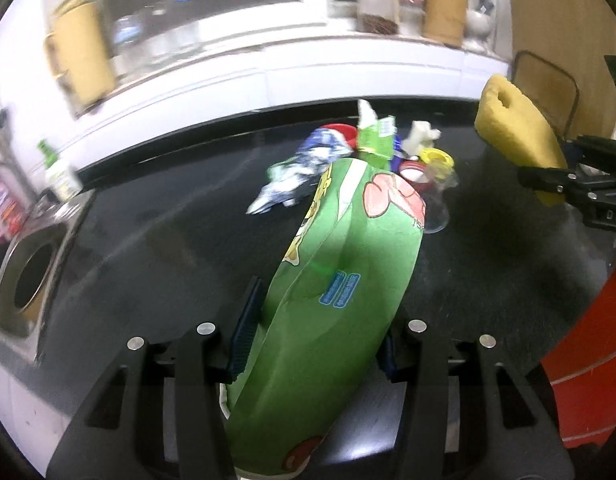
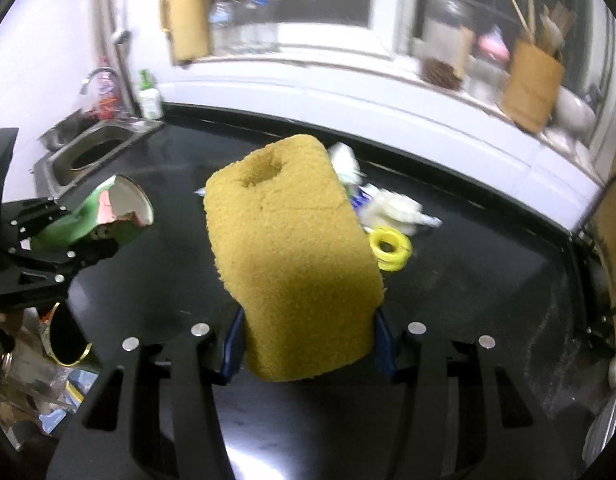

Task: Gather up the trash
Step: 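Carry carton and sponge to the black bin and open both tools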

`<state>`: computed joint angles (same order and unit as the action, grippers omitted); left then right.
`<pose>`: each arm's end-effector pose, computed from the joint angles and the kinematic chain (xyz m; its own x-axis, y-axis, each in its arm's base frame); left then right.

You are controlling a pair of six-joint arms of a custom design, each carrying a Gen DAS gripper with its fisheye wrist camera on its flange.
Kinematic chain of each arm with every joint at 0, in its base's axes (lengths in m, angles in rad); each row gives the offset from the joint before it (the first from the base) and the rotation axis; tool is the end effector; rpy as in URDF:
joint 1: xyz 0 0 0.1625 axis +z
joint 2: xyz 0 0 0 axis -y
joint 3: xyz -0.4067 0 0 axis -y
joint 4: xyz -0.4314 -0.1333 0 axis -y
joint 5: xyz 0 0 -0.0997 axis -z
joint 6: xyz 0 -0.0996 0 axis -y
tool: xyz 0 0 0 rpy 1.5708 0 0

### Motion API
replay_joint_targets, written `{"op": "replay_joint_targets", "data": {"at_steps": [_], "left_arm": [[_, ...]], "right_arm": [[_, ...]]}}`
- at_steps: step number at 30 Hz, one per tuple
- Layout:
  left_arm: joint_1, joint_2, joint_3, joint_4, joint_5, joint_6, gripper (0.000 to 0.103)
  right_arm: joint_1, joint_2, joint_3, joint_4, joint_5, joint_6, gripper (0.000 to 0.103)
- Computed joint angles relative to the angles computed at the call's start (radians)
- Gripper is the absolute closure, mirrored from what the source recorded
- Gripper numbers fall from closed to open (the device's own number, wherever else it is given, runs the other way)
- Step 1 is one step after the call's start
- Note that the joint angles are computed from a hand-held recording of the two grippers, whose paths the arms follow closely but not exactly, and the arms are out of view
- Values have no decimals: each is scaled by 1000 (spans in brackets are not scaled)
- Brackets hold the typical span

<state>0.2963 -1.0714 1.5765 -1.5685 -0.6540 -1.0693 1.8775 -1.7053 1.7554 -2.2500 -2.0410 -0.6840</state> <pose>-0.5405 -0.3870 0.2094 -0.6411 0.1101 -0.7595 0.5695 0.7316 -0.3747 0.2378 -0.4588 0.5308 -0.5668 -0.4987 0.6557 -0.7771 0.5879 -0.2246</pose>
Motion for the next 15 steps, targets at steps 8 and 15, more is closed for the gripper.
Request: {"op": "replay_joint_targets", "data": {"at_steps": [8, 15], "left_arm": [[-152, -218, 99, 546, -30, -608, 54], [-315, -441, 267, 854, -302, -1067, 54]], "right_arm": [[175, 33, 104, 42, 117, 75, 52], [310, 155, 188, 79, 273, 155, 52]]}}
